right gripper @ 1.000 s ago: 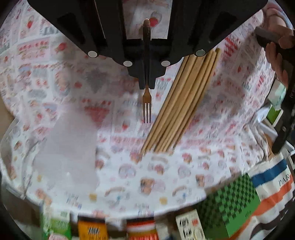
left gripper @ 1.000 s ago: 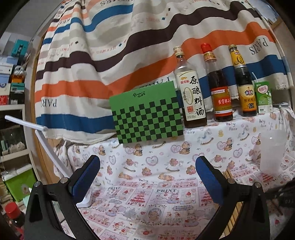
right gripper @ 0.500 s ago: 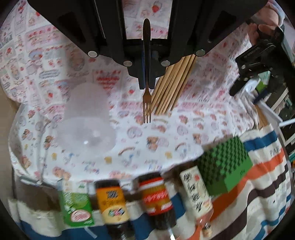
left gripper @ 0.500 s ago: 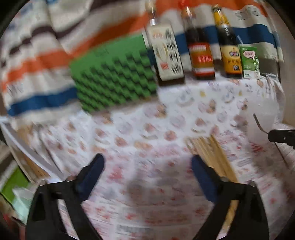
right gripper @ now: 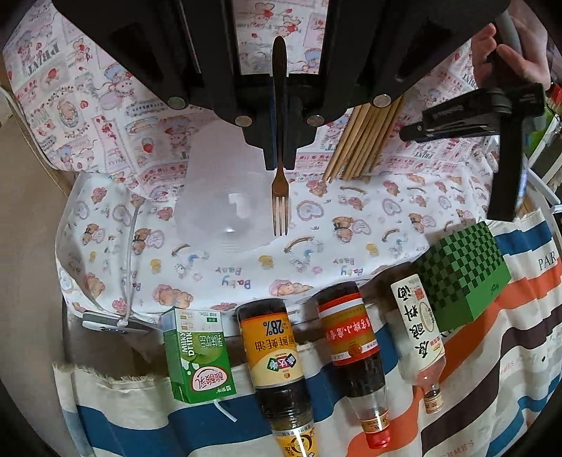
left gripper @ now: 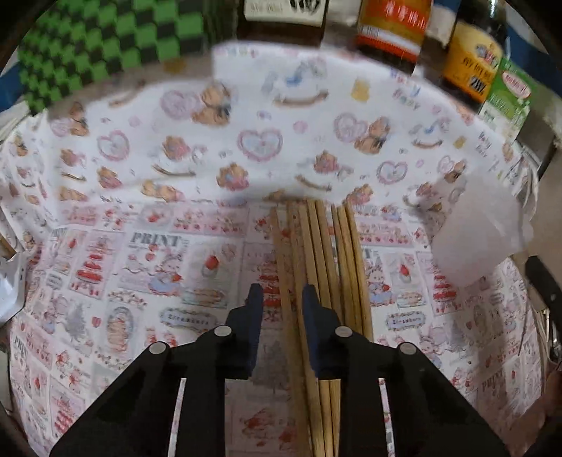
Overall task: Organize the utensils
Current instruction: 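Grasp the fork with the right tool while the left tool lowers to the chopsticks, then lift the fork with the right tool while the left tool lifts one chopstick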
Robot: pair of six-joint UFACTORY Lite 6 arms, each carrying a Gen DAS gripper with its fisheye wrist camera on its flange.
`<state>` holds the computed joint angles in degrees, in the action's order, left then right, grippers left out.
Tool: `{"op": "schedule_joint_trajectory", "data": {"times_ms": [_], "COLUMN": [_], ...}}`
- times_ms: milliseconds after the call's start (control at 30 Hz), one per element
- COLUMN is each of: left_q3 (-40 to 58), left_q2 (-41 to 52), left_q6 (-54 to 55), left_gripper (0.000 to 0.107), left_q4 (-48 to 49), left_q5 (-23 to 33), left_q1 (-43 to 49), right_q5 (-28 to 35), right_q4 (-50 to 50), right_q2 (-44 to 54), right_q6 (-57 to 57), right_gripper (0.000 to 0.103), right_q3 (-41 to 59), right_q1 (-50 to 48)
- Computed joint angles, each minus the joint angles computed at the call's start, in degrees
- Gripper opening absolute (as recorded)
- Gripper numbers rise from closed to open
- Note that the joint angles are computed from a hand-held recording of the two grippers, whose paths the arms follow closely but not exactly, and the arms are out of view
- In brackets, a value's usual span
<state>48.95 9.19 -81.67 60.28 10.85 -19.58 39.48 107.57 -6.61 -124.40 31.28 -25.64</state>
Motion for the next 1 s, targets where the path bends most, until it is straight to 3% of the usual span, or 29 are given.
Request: {"op": "schedule_joint_trajectory", "data": {"times_ms": [133, 367, 600, 733, 767, 800, 900, 1000], "left_q3": [8.96, 24.23, 29.38, 29.85, 30.10, 28.25, 22.89, 18.95], "left_q2": [6.25, 18.66, 24.31, 24.44, 24.53, 23.77, 18.63, 11.79], "left_q6": [4.11, 27.29, 21.86, 23.97, 25.16, 23.96, 20.99, 15.36], "left_gripper": [0.018, 0.018, 0.017, 0.016, 0.011, 0.005, 0.005, 0.004], "left_q4": [-2.10, -24.18, -19.86, -21.66, -23.36, -22.81, -19.88, -14.03], "left_q5": [6.64, 8.50, 9.61, 9.54, 9.72, 8.80, 4.40, 4.96], "left_q1": [-0.48, 2.32, 1.44, 1.68, 1.80, 2.16, 2.98, 1.40], "right_q5": [0.71, 3.43, 3.37, 4.15, 4.58, 5.16, 7.62, 11.37], "right_q4": [3.62, 3.33, 3.63, 3.14, 3.03, 2.86, 1.75, 0.17], "right_q2": [0.18, 1.85, 0.46, 0.69, 0.84, 1.05, 1.87, 2.88], "right_q6": [-4.29, -4.42, -5.12, -4.70, -4.63, -4.51, -3.27, -1.44], "right_gripper": [0.004, 0.004, 0.004, 0.004, 0.004, 0.004, 0.004, 0.004], "right_q3": [-0.60, 0.46, -0.28, 0.01, 0.12, 0.27, 0.95, 1.84], "right_q1": [0.21, -1.41, -1.15, -1.89, -2.26, -2.72, -4.44, -6.69]}}
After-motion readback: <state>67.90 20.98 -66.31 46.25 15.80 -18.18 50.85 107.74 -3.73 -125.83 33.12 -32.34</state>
